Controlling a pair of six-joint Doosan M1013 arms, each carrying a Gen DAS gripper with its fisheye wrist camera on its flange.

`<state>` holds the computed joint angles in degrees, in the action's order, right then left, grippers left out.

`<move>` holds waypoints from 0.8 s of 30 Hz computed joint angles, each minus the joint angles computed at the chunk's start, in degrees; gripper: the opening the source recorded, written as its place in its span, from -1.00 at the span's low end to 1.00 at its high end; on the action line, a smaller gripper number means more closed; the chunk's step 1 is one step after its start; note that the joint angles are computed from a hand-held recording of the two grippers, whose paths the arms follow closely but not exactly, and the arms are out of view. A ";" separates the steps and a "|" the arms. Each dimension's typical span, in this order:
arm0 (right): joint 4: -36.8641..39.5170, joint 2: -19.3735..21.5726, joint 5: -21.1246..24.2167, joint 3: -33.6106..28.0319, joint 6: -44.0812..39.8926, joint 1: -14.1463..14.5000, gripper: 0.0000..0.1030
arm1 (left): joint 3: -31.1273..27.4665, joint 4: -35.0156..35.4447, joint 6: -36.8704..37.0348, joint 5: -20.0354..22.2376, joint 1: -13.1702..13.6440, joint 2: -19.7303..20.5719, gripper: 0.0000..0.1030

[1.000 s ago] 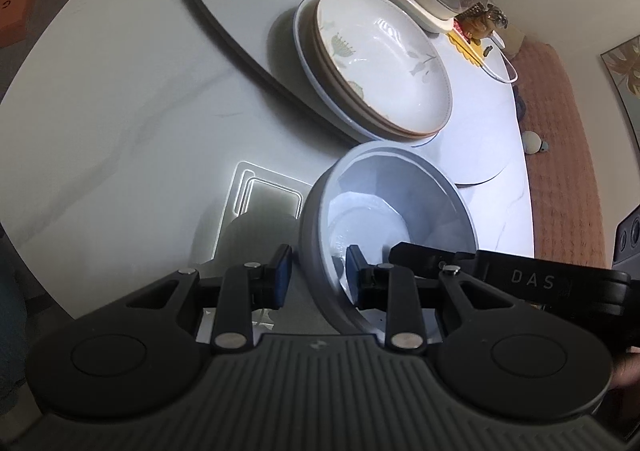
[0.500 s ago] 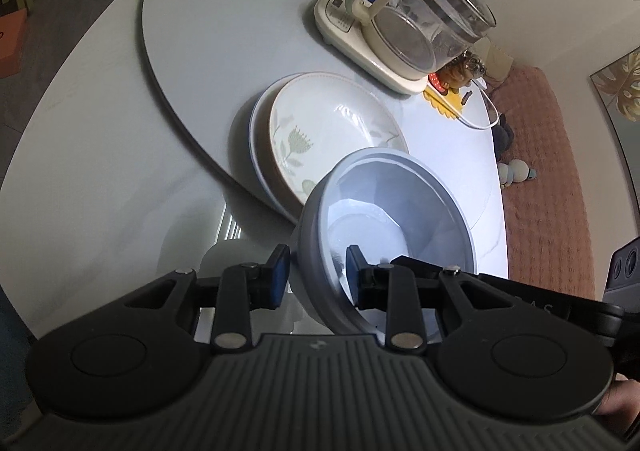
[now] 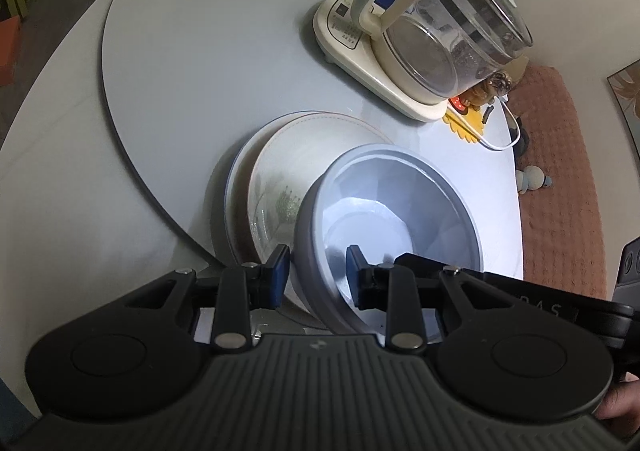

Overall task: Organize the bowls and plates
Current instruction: 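Grasp the nested bowl stack rim with both grippers and lift it, then carry the bowl stack over the plate stack and lower it onto the plates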

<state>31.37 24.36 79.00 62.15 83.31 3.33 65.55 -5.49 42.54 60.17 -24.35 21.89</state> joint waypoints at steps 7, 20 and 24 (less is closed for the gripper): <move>-0.12 3.42 1.62 -3.68 -0.24 0.02 -0.28 | -3.88 -0.56 1.27 1.84 0.98 3.77 -0.34; -0.51 6.32 3.53 -6.25 -1.40 0.36 -0.26 | -6.77 -2.00 -0.82 4.48 2.02 6.78 -0.32; -0.67 6.33 3.26 -6.44 -1.59 0.28 -0.25 | -7.83 -0.48 -1.87 6.21 1.92 7.07 -0.11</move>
